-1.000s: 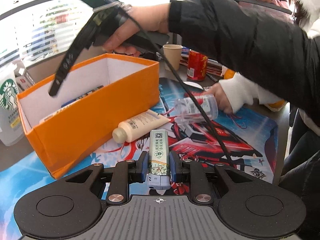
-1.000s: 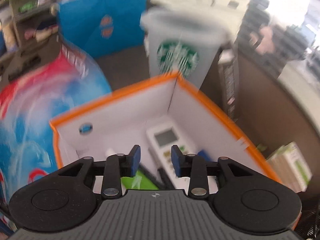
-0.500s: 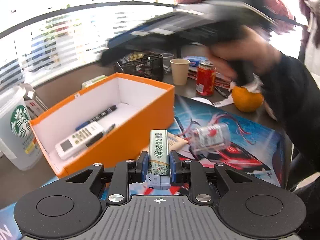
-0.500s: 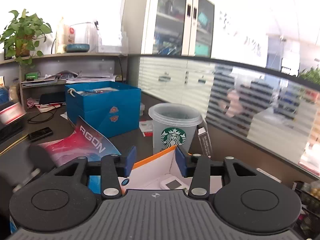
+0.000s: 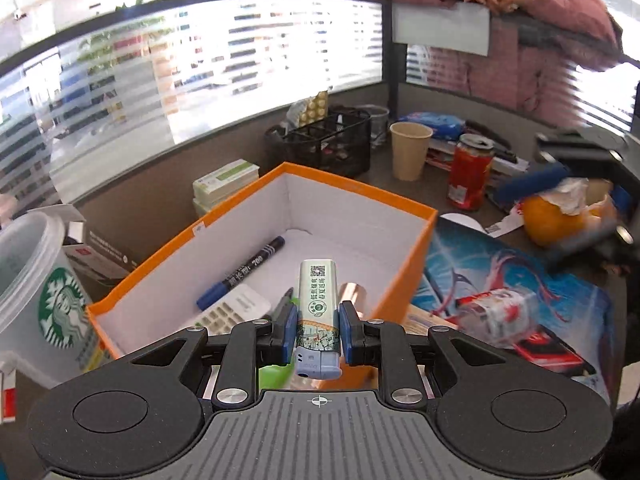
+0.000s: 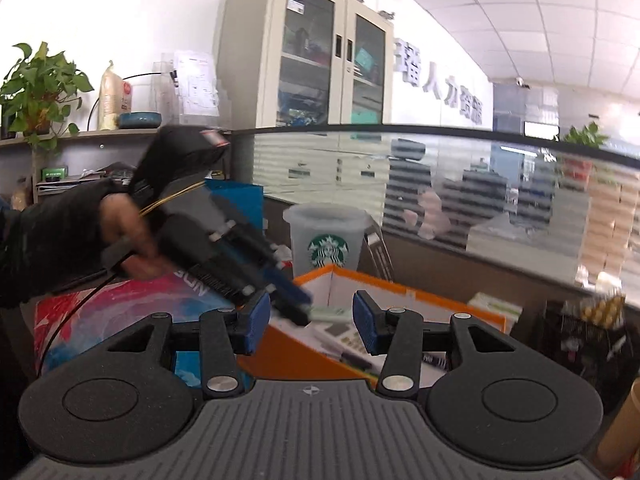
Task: Organize rigid objects
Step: 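Carry the white-and-green tube into the box with the left tool while the right tool moves to the mat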
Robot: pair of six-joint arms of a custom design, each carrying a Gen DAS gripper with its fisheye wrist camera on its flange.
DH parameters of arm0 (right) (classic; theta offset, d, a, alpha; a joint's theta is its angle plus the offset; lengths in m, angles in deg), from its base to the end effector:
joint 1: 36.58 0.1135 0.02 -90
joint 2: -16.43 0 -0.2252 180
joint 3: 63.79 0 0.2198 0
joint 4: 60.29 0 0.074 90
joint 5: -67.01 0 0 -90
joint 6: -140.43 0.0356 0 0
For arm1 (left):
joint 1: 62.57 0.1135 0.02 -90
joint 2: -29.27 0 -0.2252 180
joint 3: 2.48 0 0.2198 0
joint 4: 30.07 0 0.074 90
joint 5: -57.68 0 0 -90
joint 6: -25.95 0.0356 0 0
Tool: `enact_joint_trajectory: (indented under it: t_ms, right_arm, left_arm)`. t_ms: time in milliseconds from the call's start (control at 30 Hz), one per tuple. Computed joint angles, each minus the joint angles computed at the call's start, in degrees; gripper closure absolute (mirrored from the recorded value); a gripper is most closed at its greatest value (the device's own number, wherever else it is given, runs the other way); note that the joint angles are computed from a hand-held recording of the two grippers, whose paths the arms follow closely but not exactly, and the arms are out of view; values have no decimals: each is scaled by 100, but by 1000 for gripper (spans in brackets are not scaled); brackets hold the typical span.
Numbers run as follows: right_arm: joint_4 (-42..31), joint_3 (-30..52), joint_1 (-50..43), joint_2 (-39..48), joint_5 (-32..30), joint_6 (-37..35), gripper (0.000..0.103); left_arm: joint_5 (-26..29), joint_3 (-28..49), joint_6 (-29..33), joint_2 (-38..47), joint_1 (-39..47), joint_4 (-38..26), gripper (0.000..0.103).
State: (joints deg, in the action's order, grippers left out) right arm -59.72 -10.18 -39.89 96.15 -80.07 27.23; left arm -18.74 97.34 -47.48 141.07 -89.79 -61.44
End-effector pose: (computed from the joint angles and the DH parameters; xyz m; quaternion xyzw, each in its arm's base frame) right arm 0.2627 0.0147 0.1981 -0.3793 0.6880 0.2860 0.5487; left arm 0.3498 -0.1893 0.2024 0.3835 0.8286 -0.1446 0.3814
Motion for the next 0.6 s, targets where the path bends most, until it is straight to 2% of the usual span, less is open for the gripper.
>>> enact_joint_trajectory:
  t_ms: [267, 533, 600]
  right_arm:
    - [413, -223, -10, 456, -195, 70, 59]
    - [625, -389, -37, 535, -313, 121, 59]
    - [687, -422, -76, 559, -327, 162, 59]
  left_arm:
    - [181, 1783, 2, 1439, 56, -845, 83]
    - [269, 3793, -79, 2858, 197, -2038, 83]
    - [319, 4523, -123, 3301, 259, -2496, 83]
